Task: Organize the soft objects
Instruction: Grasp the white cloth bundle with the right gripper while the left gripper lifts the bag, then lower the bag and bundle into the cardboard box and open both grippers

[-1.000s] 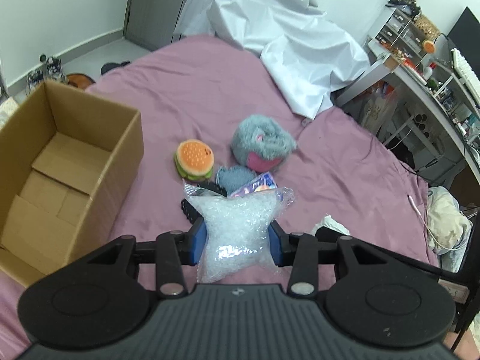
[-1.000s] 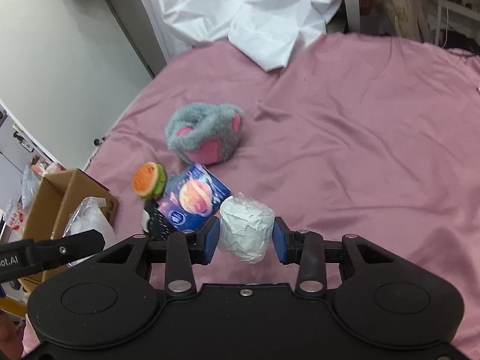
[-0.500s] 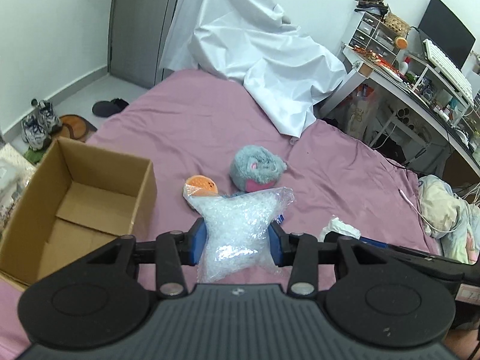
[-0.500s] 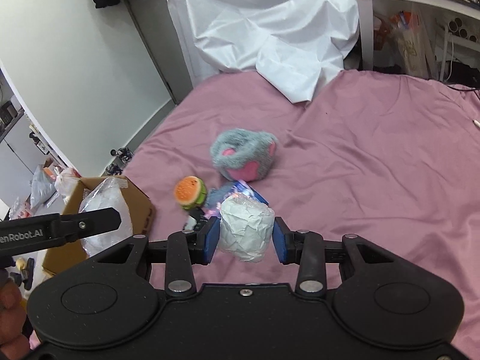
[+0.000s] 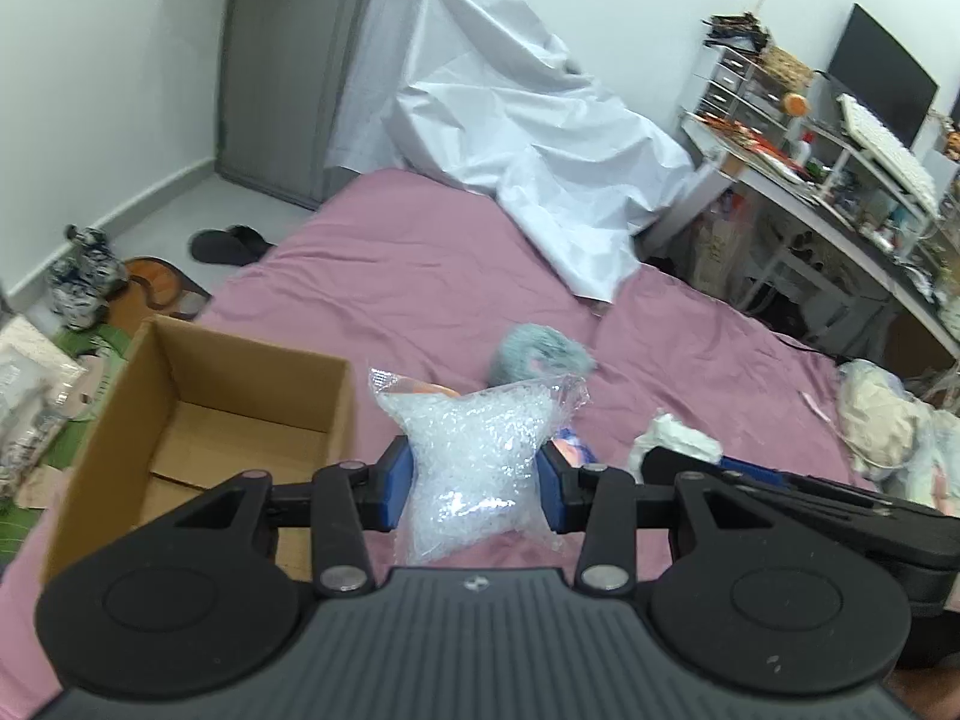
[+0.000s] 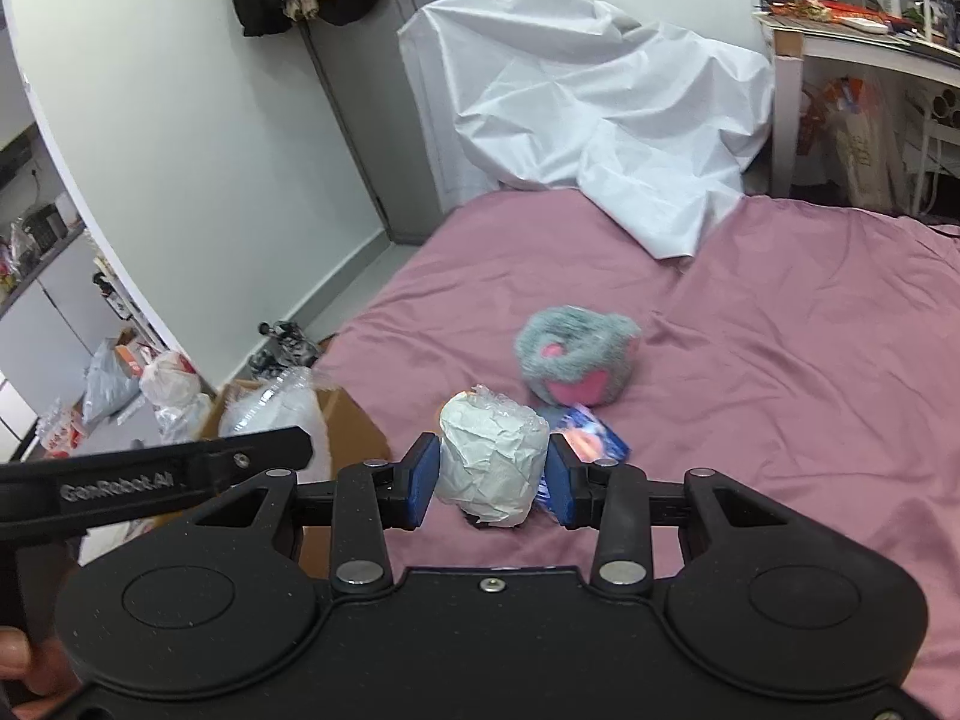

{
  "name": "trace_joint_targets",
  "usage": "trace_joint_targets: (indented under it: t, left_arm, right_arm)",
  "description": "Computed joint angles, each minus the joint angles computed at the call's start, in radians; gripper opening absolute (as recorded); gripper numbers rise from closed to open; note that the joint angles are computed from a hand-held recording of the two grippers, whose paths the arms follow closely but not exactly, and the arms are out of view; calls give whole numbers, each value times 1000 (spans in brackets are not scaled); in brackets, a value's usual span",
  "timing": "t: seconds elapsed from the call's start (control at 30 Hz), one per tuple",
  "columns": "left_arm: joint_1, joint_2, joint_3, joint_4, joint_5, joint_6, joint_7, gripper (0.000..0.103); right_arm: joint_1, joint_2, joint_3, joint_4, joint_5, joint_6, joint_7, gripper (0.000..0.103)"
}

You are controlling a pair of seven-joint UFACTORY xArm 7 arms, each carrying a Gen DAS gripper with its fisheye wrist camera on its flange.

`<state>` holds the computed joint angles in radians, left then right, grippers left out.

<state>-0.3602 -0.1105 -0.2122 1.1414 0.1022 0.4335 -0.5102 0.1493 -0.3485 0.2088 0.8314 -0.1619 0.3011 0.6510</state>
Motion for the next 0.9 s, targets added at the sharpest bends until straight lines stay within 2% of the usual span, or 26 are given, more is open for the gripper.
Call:
trace_joint_targets:
  t: [0.03,0.13,0.27,0.37,0.73,0.9]
  left_arm:
    - [6,-2,0,-2,17,0,-14,42]
    - [5,-7,26,-13,-62,-11,41,42]
    - [40,-15,41,-24,-58,-12,28,42]
    - [56,-14,66,-34,-112,-15,62,42]
    - [138,26,106,-36,-142,-18,74,42]
    - [154,59,114,-37,-171,-34,83,42]
  right_arm:
    - [2,7,3,6,1,-7,3,38]
    - [1,33,18,30,-11,-20,20,38]
    - [12,80,28,67,-30,-38,34,38]
    - [26,122,28,99,-44,-47,39,38]
    - [101,298,2,236,-90,-84,86,38]
    - [150,375,-27,306,-47,-87,54,38]
